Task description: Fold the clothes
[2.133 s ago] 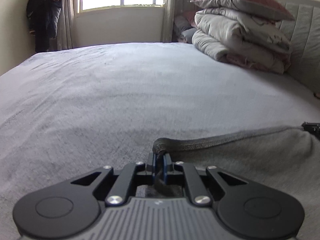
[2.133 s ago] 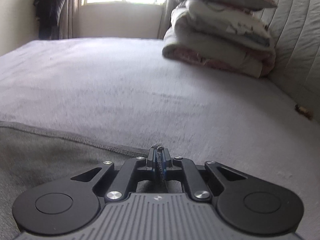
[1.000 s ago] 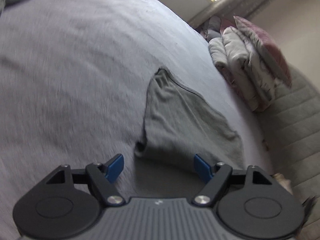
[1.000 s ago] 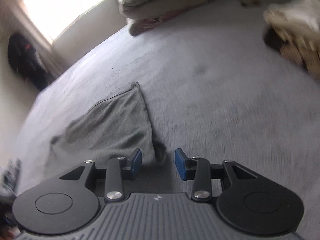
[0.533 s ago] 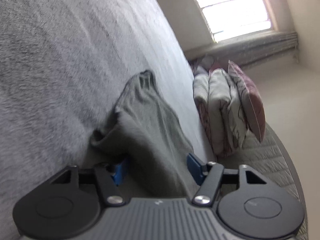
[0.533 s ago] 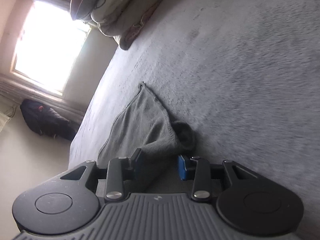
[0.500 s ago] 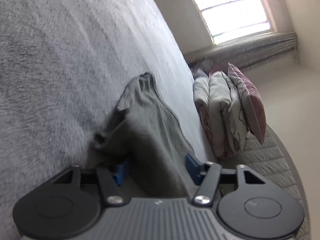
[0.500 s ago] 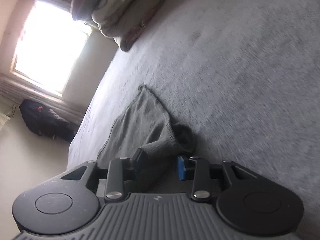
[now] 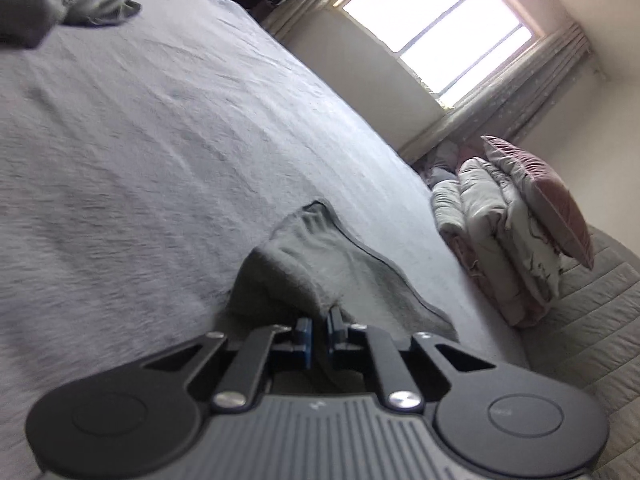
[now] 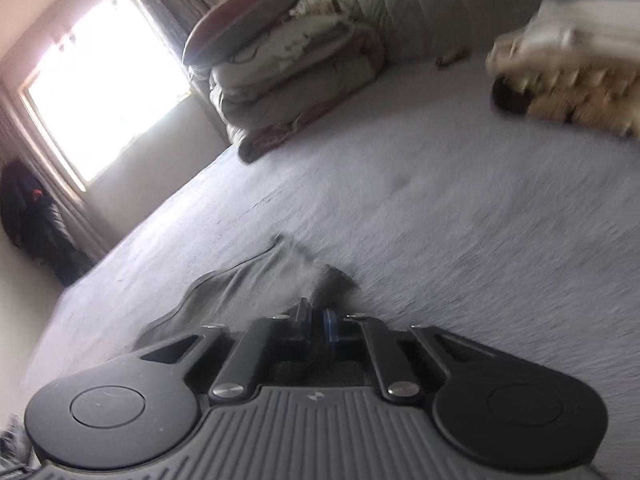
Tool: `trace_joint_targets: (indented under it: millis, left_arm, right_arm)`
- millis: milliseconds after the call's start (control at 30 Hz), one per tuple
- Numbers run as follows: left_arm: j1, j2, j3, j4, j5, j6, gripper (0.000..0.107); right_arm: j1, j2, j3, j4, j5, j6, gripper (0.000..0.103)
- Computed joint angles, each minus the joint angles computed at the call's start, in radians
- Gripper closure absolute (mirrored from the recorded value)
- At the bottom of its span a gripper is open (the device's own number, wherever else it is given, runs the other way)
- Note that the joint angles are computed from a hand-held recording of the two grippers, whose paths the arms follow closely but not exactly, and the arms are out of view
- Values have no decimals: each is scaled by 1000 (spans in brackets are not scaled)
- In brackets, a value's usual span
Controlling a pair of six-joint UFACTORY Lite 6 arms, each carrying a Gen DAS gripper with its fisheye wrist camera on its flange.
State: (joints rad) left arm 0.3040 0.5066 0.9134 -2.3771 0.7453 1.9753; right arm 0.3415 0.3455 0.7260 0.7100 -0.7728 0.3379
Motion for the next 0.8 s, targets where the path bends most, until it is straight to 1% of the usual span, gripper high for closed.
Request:
trace_joint_targets:
  millis: [67, 167, 200, 333, 400, 467, 500, 600, 700, 800]
  left_arm:
    - [29, -48, -46, 48, -4, -42, 100]
    - [78, -127, -134, 128, 8, -87, 100]
    - [95, -159, -170, 155, 10, -98, 100]
    - [205, -285, -333, 289, 51, -114, 100]
    - [254, -339, -400, 348, 70, -110, 100]
    - [298, -396, -466, 405, 86, -109, 100]
    - [344, -417, -499, 451, 104, -100, 100]
    - [445, -446, -567, 534, 151, -68, 100]
    - [542, -433, -607, 591, 190, 1, 100]
    - [585, -377, -617, 592, 206, 87, 100]
  right_arm:
    - [0, -94, -71, -6, 34, 0, 98]
    - [33, -210, -171, 67, 57, -58, 98]
    - [52, -224, -208, 81, 40, -50, 98]
    - [135, -323, -323, 192, 33, -53, 98]
    - [171, -396, -390, 247, 43, -64, 98]
    - [223, -464, -456, 314, 34, -82, 98]
    - [261, -501, -490, 361, 24, -100, 98]
    - [375, -573, -563, 485, -29, -171, 98]
    - [476, -611, -610, 578, -74, -217, 98]
    - [526, -561, -633, 568, -100, -175, 98]
